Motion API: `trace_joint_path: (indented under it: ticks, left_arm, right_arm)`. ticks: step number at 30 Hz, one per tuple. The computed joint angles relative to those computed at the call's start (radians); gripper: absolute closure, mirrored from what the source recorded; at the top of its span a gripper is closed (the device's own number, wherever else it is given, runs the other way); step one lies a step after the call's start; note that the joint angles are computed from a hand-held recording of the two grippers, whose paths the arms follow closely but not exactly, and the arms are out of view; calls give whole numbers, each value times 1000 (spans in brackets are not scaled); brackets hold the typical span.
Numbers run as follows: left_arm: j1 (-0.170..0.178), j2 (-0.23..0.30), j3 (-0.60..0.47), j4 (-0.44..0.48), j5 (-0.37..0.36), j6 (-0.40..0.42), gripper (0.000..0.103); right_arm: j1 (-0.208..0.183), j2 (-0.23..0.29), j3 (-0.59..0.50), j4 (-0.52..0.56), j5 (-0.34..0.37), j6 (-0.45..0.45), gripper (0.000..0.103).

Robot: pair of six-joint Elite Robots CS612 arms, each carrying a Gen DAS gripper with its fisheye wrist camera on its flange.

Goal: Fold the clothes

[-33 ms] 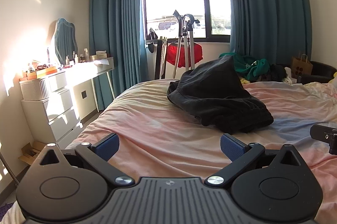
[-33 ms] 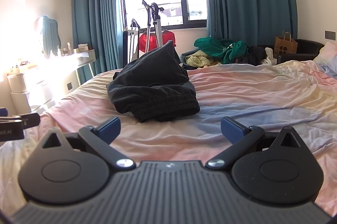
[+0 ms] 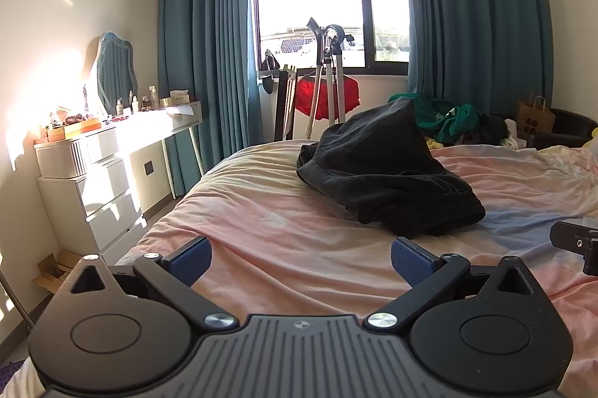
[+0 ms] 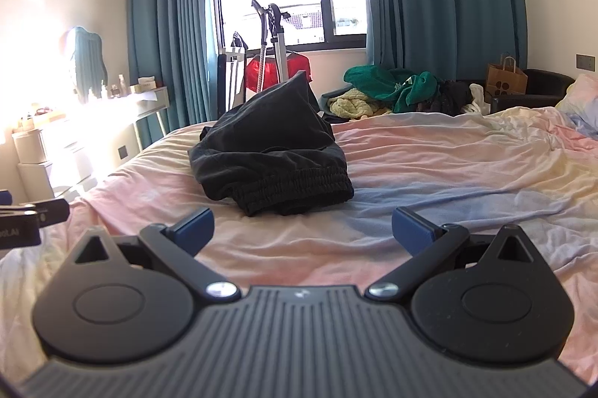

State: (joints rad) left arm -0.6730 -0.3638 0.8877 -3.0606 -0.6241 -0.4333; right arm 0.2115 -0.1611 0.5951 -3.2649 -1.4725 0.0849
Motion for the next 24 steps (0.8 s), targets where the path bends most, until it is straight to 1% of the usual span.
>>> trace_joint_path:
  ticks: [6, 8, 9, 10, 12, 24]
  left_arm:
    - [1, -20, 30, -12, -22, -3, 0]
    - [3, -11, 15, 3, -25, -7, 0]
    - [4, -11, 13, 9, -27, -9, 0]
    - [5, -11, 10, 15, -29, -10, 0]
    - [0, -10, 14, 9, -24, -8, 0]
    - [2, -13, 19, 24, -40, -21, 0]
  right_arm:
    - [-1, -6, 20, -22, -3, -10, 0]
    - [-2, -11, 31, -27, -5, -16, 0]
    - [0, -11, 19, 1, -13, -23, 0]
    - [-4, -6, 8, 15, -6, -8, 0]
    - [2, -10, 19, -5, -21, -13, 0]
    - [-3, -7, 14, -2, -16, 10, 0]
